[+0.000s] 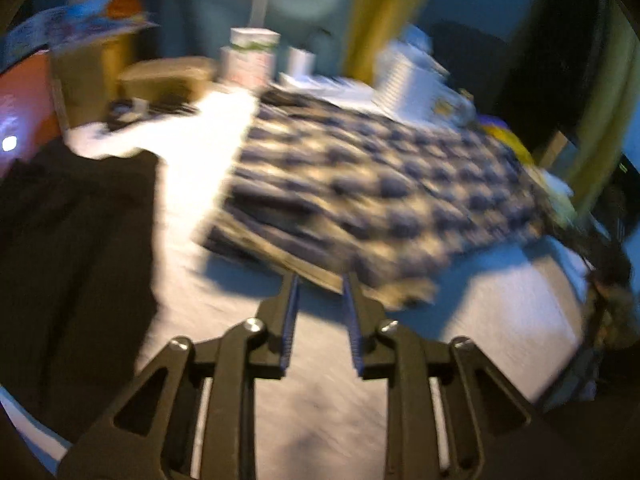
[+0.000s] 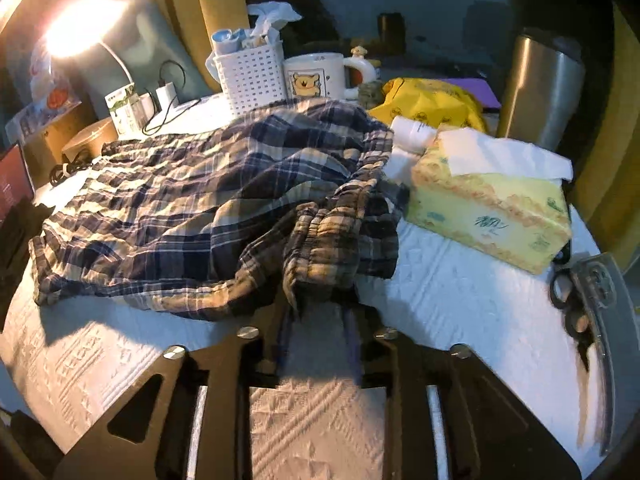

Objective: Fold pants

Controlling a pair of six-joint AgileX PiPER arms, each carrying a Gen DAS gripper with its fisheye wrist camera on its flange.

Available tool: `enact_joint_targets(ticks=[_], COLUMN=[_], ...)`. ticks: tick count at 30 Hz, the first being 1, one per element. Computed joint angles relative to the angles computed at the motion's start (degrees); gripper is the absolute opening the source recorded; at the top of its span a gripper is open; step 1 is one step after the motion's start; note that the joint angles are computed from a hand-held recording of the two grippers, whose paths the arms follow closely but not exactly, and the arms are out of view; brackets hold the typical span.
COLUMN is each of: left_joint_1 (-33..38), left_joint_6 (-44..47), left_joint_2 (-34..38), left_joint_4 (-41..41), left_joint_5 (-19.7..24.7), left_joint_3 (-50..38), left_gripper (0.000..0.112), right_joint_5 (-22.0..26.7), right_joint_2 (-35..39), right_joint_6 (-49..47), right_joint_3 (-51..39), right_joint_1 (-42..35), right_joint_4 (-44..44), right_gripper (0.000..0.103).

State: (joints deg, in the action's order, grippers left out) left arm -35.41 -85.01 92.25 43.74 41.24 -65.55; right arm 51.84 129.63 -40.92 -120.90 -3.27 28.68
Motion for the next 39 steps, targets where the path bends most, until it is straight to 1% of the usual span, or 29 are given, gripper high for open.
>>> enact_joint_targets(ticks=[1, 2, 4, 6, 7, 9, 11, 12, 13, 17, 20, 25, 26, 27, 29, 30, 34, 38, 39], left_joint_1=[1.55, 3.61, 7.42, 10.71, 11.40, 12.84, 12.84, 12.66, 12.60, 12.66, 13.00, 11.72, 11.36, 11.22, 10.98, 10.57, 9.28, 9.40, 9.57], left_joint_6=[0.66, 1.63, 5.01, 10.36, 12.24, 18.53, 20.62, 19.75, 19.24, 17.37, 19.24, 16.54, 15.83, 16.02, 14.66, 13.02, 8.01, 6.77, 7.09], left_joint_2=[-0.17, -0.27, 0.42, 2.01, 2.93, 5.58, 8.65, 9.50, 9.45, 9.00, 9.37, 8.37, 8.46, 8.53, 7.97, 7.39, 5.85, 4.74, 4.55], left_joint_4=[-0.06, -0.06, -1.56, -5.23, -6.52, -10.87, -12.05, -11.34, -11.06, -9.89, -11.52, -8.22, -7.56, -7.76, -7.15, -6.34, -3.11, -4.07, -4.83], left_joint_5=[-0.08, -1.21, -4.35, -7.38, -7.90, -7.86, -4.27, -3.20, -3.06, -4.41, -5.43, -6.17, -5.62, -5.16, -5.31, -5.21, -3.12, -2.57, -1.84], left_joint_3=[0.16, 0.35, 0.02, -1.19, -2.00, -4.69, -7.71, -8.33, -8.15, -6.76, -6.13, -4.12, -4.10, -4.20, -3.39, -2.78, -0.86, 1.03, 0.74], left_gripper=[0.034, 0.038, 0.039, 0.039, 0.039, 0.039, 0.039, 0.039, 0.039, 0.039, 0.039, 0.038, 0.030, 0.017, 0.008, 0.005, 0.004, 0.005, 0.006], right_joint_5=[-0.62, -0.86, -1.14, -1.03, -1.11, -0.58, 0.22, 0.45, 0.72, 1.52, 2.23, 2.03, 2.15, 2.35, 2.77, 2.92, 3.30, 4.03, 4.29], right_joint_2=[-0.54, -0.91, -1.40, -1.46, -1.38, -0.60, 0.55, 0.92, 1.32, 2.40, 3.27, 3.31, 3.45, 3.74, 4.23, 4.35, 4.57, 5.02, 5.29], right_joint_6=[-0.61, -1.16, -1.08, -1.13, -0.96, -0.09, 1.58, 2.05, 2.52, 3.84, 4.57, 4.40, 4.52, 4.80, 5.20, 5.17, 4.73, 4.91, 5.04], right_joint_3=[0.63, 0.53, 0.24, -0.64, -1.04, -2.57, -4.38, -4.90, -5.44, -7.19, -8.93, -8.98, -9.15, -9.53, -10.30, -10.52, -10.95, -12.01, -12.55], right_joint_1=[-0.21, -0.39, -0.22, -0.06, 0.13, 0.33, 0.46, 0.47, 0.49, 0.81, 1.34, 2.22, 2.26, 2.28, 2.22, 2.13, 1.90, 1.89, 1.91], right_joint_4=[0.61, 1.55, 1.89, 1.90, 1.68, 1.00, -0.12, -0.47, -0.86, -2.22, -2.78, -3.40, -3.55, -3.82, -4.00, -3.85, -3.45, -3.66, -3.84], right_gripper=[0.047, 0.048, 0.051, 0.051, 0.051, 0.051, 0.051, 0.051, 0.051, 0.051, 0.051, 0.051, 0.051, 0.051, 0.051, 0.051, 0.051, 0.051, 0.051])
